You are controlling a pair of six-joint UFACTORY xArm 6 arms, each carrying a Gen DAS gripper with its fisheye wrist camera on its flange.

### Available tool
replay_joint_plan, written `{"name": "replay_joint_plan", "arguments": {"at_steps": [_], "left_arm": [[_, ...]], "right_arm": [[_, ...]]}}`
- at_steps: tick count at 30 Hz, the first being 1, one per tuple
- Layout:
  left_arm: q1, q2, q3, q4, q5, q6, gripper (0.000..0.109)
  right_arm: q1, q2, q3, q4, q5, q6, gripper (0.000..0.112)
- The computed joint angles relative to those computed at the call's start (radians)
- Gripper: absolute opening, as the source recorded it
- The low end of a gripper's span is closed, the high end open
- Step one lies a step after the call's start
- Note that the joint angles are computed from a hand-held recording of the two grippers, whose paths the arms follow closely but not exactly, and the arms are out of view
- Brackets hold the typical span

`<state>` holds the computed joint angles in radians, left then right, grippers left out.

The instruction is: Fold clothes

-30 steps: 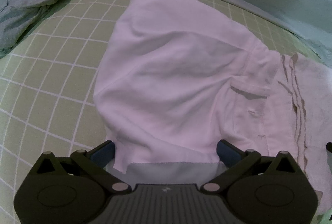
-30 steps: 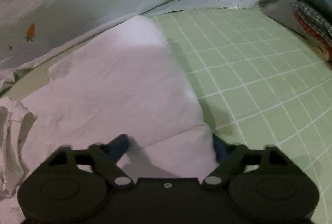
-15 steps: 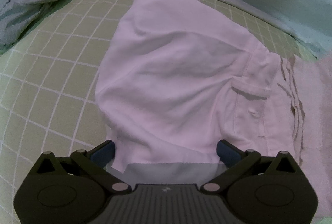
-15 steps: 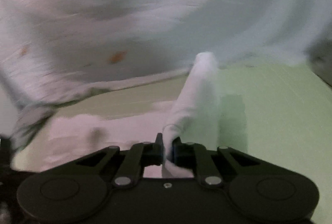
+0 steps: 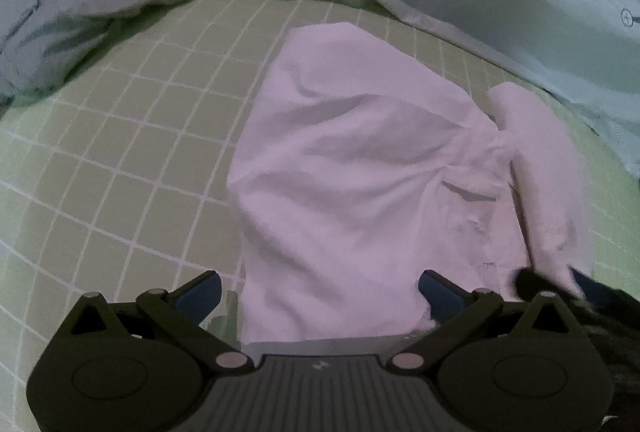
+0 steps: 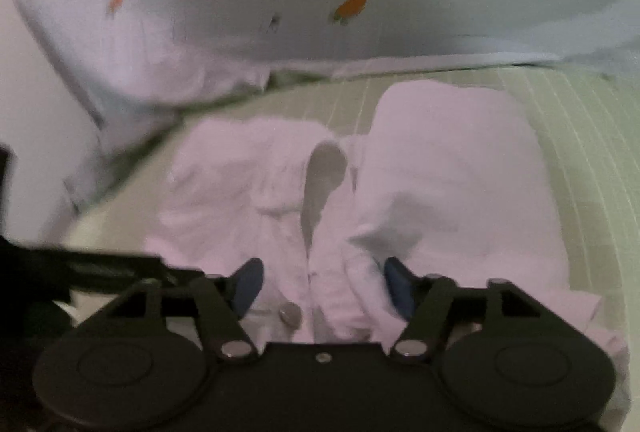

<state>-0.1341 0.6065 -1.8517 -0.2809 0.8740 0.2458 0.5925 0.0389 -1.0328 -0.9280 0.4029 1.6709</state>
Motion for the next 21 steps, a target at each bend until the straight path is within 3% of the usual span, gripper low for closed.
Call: {"name": "replay_joint_plan", "arguments": {"at_steps": [2, 5, 6, 9, 12, 14, 16, 21], "left_arm": [[-0.011, -0.007, -0.005, -0.014, -0.007, 0.023, 0.103], [-0.025, -0.034, 0.010, -0.061, -0.017, 0.070, 0.103], [-0.029, -0.044, 0.015, -0.085, -0.016, 0.089, 0.103], [-0.047, -0.046, -0.003, -0.173, 0.017, 0.159, 0.103], [-0.068, -0.030, -0.039, -0.225, 0.069, 0.210, 0.100], [-0.082, -0.003, -0.083, -0.247, 0.118, 0.229, 0.087], [-0.094, 0.048, -0.155, -0.260, 0.176, 0.205, 0.082], [-0.124, 0.199, -0.347, -0.223, 0.265, 0.087, 0.082]], "right_arm": [[-0.004, -0.081, 0.064, -0.117, -0.008, 0.169, 0.085], [0.021, -0.213, 0.156, -0.264, 0.036, 0.390, 0.090], [0.031, -0.245, 0.180, -0.267, 0.073, 0.423, 0.098], [0.064, -0.323, 0.244, -0.277, 0.187, 0.519, 0.099], [0.075, -0.367, 0.288, -0.225, 0.267, 0.551, 0.100], [0.071, -0.387, 0.309, -0.155, 0.304, 0.537, 0.100], [0.061, -0.414, 0.339, -0.122, 0.314, 0.550, 0.100], [0.050, -0.487, 0.416, -0.100, 0.341, 0.611, 0.100]]}}
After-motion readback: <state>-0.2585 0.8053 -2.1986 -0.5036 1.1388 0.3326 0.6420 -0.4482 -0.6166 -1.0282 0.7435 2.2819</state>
